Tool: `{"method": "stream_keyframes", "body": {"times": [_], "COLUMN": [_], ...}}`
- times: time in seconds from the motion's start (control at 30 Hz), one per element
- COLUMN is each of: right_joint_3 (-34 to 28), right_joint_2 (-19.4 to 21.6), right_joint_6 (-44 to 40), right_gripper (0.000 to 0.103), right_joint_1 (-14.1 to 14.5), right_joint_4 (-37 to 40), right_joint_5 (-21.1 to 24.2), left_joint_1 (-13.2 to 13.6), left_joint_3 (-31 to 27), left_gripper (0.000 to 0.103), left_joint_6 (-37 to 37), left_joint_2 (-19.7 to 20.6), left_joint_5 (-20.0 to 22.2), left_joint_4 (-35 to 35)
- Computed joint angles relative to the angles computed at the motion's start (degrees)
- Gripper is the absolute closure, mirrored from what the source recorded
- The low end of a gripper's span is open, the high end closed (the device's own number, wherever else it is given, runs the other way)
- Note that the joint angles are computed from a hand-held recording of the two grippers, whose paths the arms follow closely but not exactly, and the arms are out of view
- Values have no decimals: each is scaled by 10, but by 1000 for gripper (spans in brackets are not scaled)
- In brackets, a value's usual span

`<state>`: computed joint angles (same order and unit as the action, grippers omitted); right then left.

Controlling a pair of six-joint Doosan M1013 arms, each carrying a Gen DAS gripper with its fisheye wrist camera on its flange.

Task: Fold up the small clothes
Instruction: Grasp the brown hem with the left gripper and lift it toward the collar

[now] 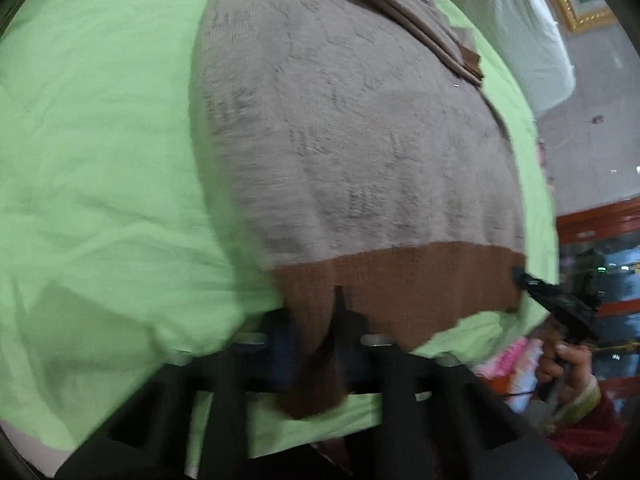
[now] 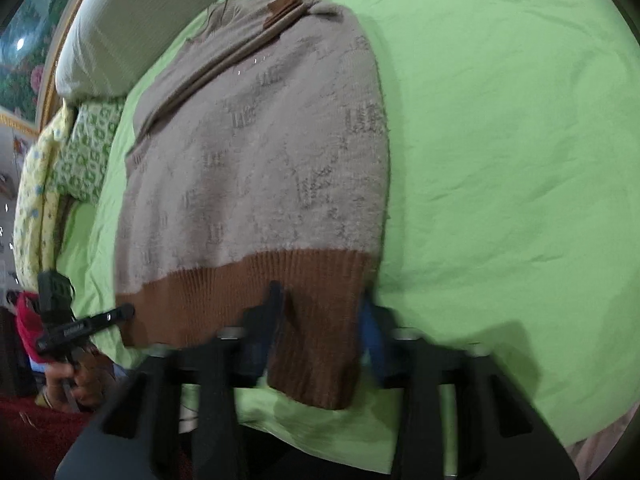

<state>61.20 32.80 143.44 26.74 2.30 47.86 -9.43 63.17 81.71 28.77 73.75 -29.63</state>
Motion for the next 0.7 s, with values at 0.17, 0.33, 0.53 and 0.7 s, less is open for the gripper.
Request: {"method": "stream_keyframes", "body": {"times": [0.17, 0.33, 0.53, 0.7], "right_joint_3": [15, 12, -59, -148], "right_joint_2": [-14, -23, 7, 53], "right_joint_6": [-49, -67, -98, -114], "right_gripper": [93, 93, 94, 94], "right_joint_1": [-4, -13, -32, -58], "right_joint_4": [35, 44, 45, 51], "right_joint_5": [-47, -121, -162, -177], "left_joint_1": [0, 6, 16, 21], "left_joint_3": [0, -34, -142, -270], "left_gripper": [93, 93, 93, 94], "left_joint_6": [22, 17, -11, -48], "left_joint_2": [-8, -3, 44, 111], "left_joint_5": [-35, -71, -97, -103], "left_joint_4": [-20, -44, -37, -15]}}
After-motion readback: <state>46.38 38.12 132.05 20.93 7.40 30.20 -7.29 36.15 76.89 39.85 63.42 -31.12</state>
